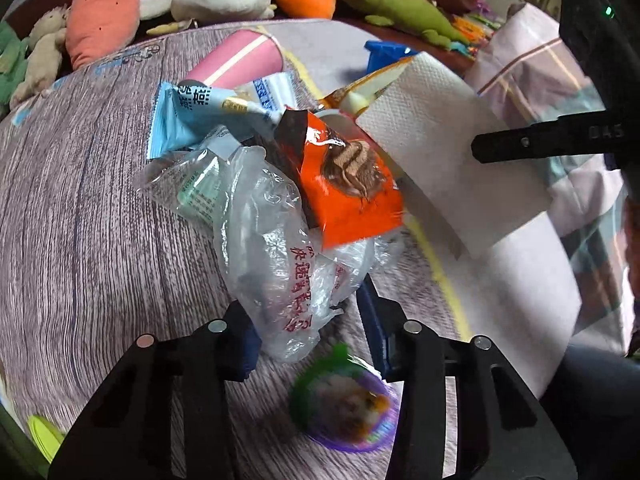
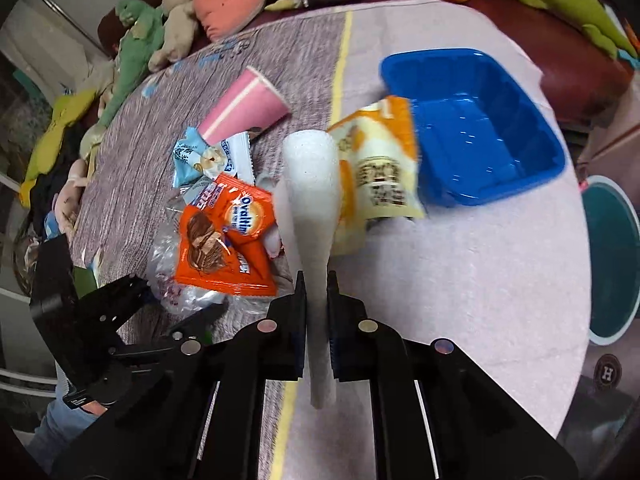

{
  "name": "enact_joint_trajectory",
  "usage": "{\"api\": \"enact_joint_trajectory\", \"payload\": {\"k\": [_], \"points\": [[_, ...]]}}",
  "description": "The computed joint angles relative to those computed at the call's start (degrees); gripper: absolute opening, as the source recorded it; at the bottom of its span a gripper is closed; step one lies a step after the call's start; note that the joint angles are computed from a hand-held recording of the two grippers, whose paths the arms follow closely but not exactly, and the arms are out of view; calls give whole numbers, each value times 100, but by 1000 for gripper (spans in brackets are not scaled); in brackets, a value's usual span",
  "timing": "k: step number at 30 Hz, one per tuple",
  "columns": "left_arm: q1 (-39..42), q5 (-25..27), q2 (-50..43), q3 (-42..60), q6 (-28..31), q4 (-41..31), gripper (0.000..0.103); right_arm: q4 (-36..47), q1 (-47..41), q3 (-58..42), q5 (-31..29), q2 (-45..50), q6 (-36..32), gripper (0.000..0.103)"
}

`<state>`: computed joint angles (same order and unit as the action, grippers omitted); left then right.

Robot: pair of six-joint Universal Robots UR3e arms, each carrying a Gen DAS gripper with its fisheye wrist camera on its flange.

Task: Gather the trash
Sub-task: 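Lift the plastic bag and paper towel and carry both toward the teal bin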

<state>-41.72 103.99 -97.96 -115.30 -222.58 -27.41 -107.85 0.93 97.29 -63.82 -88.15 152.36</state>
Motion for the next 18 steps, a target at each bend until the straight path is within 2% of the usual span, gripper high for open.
{"api": "enact_joint_trajectory", "payload": {"k": [5, 9, 14, 18], "points": [[-503, 246, 289, 282, -465, -373, 43, 366, -531, 145, 241, -446, -422, 9], [-904, 545, 182, 932, -737, -897, 43, 733, -922, 159, 468, -737, -772, 9], [-1169, 918, -195, 1992, -765, -1445, 44, 1263, -1560, 75, 784, -1090, -1314, 9], [-1097, 888, -679, 2831, -626, -1657, 44, 1599, -2109, -161, 969, -1154, -1637, 9]]}}
